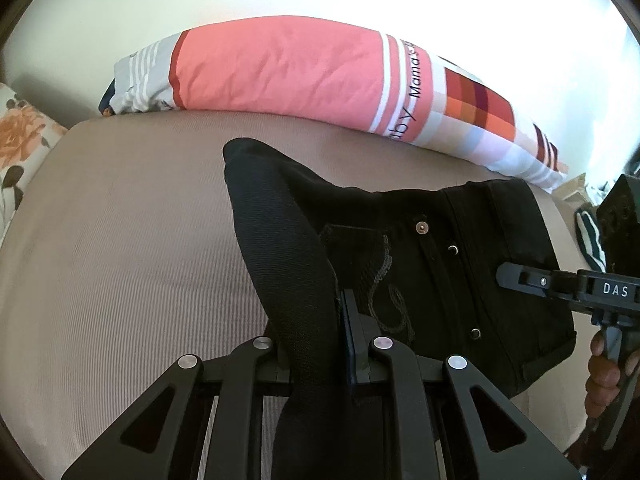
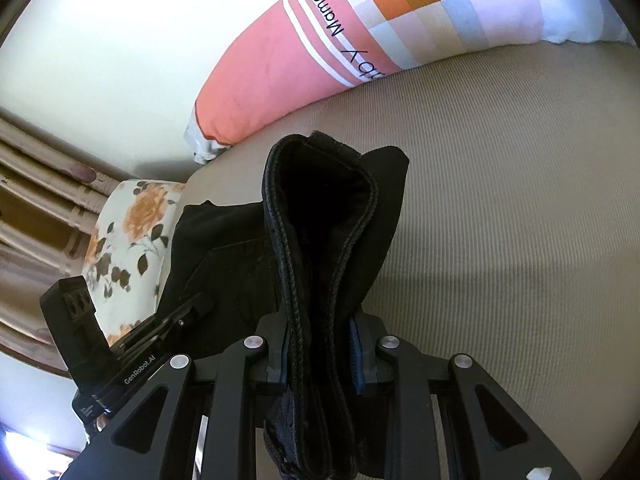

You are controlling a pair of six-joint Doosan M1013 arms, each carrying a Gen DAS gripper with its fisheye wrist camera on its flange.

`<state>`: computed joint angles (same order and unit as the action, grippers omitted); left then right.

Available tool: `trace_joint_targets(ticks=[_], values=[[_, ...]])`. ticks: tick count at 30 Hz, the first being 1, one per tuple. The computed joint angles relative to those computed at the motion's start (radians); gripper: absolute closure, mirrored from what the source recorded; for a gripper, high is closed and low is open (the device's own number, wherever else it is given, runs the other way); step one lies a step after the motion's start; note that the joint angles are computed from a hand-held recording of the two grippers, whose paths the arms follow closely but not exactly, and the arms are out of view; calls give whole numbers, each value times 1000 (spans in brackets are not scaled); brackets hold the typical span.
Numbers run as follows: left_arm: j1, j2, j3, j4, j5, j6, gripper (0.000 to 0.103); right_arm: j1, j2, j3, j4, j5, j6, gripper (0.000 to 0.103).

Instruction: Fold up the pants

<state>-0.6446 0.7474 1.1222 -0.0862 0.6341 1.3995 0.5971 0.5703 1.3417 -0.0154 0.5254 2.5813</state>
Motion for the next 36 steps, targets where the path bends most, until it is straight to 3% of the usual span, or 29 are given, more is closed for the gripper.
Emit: trace_joint_targets(ticks=[8, 10, 13, 19, 23, 31, 36], values=[[6, 56, -57, 51, 28, -19, 85, -13, 36, -21, -75, 44, 93, 80], [10, 58, -57, 39, 29, -13, 80, -8, 47, -29, -128, 90, 149, 68], [7, 64, -56, 69, 39, -28, 71, 7, 59, -39, -215, 142, 190, 59], [-8, 59, -43, 192, 28, -117, 57, 26, 65, -56, -294, 212, 232, 48], [-15, 44, -20, 243, 39, -160, 42, 46, 56, -51, -338, 260, 255, 42], [-34, -25, 81, 310, 24, -239, 38, 102, 11, -5, -461, 295, 378, 38], [-65, -93, 183, 453, -14, -363, 37, 155, -17, 11, -557, 340, 440, 38]])
